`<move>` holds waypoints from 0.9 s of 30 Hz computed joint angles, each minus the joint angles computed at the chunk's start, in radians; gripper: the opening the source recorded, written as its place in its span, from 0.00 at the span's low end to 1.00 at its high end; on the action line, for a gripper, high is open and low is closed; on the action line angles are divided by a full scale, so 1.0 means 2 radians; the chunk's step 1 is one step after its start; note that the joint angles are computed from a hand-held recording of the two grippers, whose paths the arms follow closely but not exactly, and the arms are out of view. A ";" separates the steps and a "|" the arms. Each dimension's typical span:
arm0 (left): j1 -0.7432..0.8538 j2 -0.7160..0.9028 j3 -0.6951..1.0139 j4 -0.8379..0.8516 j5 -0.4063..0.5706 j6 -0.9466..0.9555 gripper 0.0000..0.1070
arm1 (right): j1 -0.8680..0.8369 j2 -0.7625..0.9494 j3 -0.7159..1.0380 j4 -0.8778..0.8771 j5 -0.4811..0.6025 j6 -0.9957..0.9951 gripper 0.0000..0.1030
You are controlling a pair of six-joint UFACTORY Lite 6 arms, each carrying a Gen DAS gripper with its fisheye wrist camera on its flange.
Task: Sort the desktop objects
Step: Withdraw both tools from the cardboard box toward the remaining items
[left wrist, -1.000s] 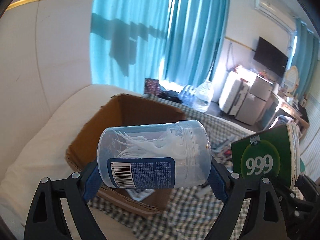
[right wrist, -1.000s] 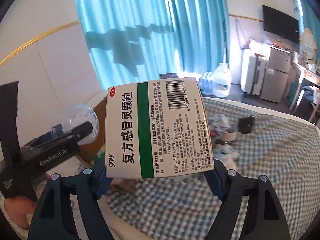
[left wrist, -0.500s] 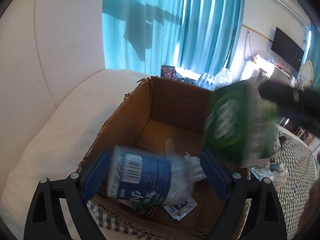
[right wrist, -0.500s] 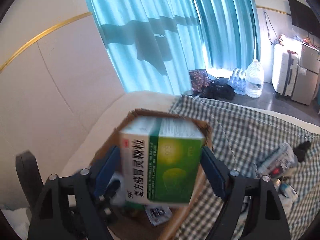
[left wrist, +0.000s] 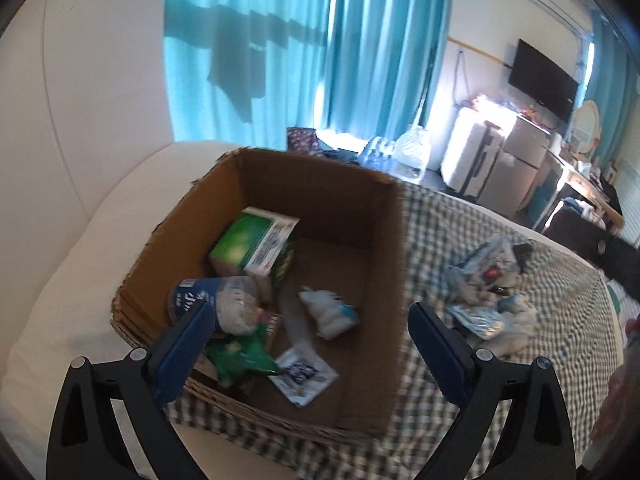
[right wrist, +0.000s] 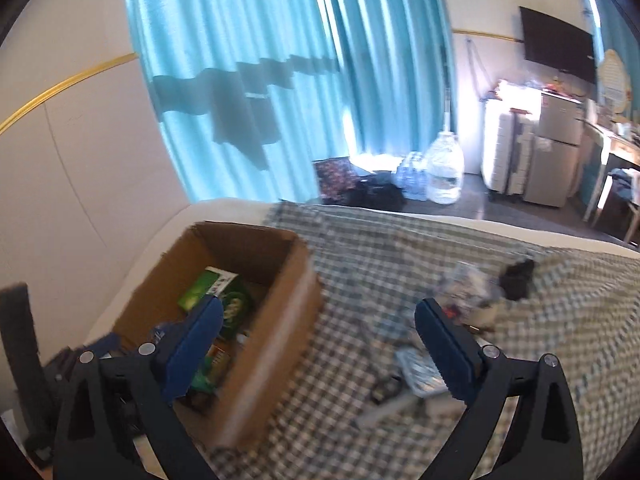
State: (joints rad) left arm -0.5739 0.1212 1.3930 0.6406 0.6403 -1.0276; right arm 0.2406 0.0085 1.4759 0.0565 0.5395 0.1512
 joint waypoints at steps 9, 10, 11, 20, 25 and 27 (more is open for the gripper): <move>-0.186 0.043 0.090 0.073 0.114 -0.123 0.96 | -0.244 -0.253 -0.171 0.169 0.116 -0.243 0.94; -0.208 0.057 0.102 0.078 0.128 -0.136 0.96 | -0.288 -0.274 -0.186 0.202 0.141 -0.288 0.94; -0.220 0.064 0.109 0.078 0.136 -0.142 0.96 | -0.322 -0.289 -0.198 0.221 0.159 -0.318 0.94; -0.293 0.162 0.198 0.053 0.182 -0.167 0.96 | -0.630 -0.347 -0.269 0.375 0.338 -0.570 0.94; -0.305 0.201 0.243 0.061 0.190 -0.140 0.96 | -0.666 -0.314 -0.278 0.391 0.339 -0.600 0.94; -0.301 0.213 0.255 0.067 0.187 -0.135 0.96 | -0.660 -0.297 -0.281 0.398 0.328 -0.597 0.94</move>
